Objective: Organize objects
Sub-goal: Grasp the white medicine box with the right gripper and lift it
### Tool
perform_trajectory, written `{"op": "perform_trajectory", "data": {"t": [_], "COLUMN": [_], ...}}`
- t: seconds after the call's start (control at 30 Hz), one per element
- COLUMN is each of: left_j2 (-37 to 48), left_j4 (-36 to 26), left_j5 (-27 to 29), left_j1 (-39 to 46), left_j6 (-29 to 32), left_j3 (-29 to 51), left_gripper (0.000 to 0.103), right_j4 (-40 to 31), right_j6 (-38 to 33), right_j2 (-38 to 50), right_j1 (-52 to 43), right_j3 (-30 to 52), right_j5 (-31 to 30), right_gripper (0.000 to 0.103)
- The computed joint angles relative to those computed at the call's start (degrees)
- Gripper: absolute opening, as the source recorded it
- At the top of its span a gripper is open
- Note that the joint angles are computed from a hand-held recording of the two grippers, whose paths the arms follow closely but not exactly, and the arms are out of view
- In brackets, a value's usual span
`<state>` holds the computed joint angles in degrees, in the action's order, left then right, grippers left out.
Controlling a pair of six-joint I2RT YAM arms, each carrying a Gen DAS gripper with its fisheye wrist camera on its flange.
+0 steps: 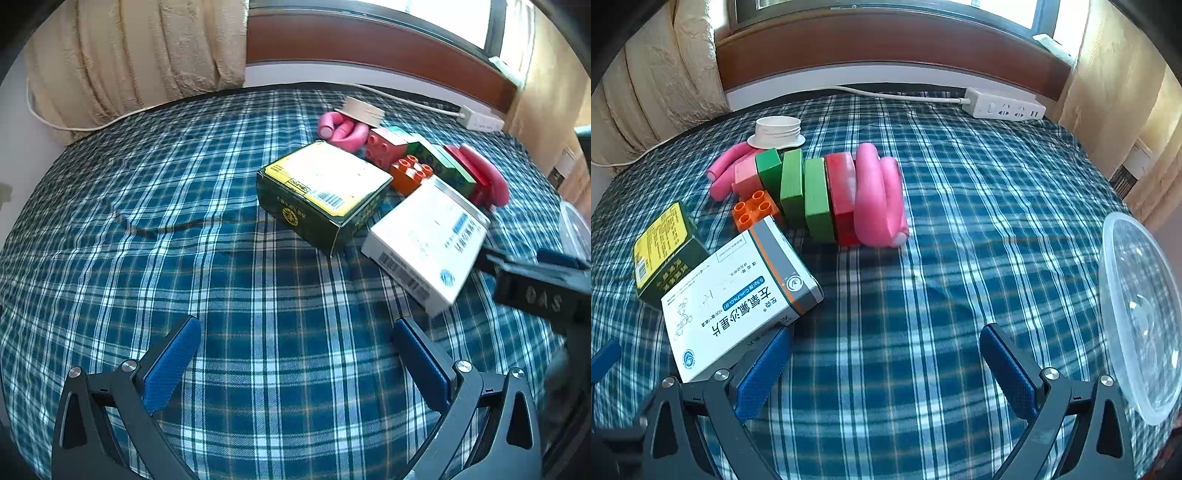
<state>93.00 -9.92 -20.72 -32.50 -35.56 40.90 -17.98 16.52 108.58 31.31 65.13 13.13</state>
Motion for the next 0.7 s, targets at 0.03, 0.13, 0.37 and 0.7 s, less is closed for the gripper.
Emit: {"op": "perform_trajectory", "data": {"t": [0.03, 0.13, 0.37, 0.7], "left_j2": [-0.3, -2.3, -10.8, -14.4], "left_j4": [0.1, 0.2, -1.2, -3.3], "left_j5": [0.2, -0.7, -7.2, -6.6], "left_j1": [0.0, -0.7, -0.9, 3.4], "left_j6": [0.4, 1.4, 1.7, 4.3], "left_j3": [-0.3, -2.0, -6.9, -7.6], "left_gripper": [0.103, 0.103, 0.103, 0.103], "right_j4": [-0.1, 0.8, 0.8, -5.3], "right_j6": [0.4, 2.1, 5.4, 12.7], "right_j2": [-0.1, -2.2, -4.4, 5.0], "right_j1": [0.1, 0.6, 1.9, 4.7], "right_j3": [0.0, -1.5, -0.5, 12.6], "right_j5": [0.5, 1.7, -3.0, -4.0], "right_gripper": [0.103, 0.103, 0.103, 0.103]}}
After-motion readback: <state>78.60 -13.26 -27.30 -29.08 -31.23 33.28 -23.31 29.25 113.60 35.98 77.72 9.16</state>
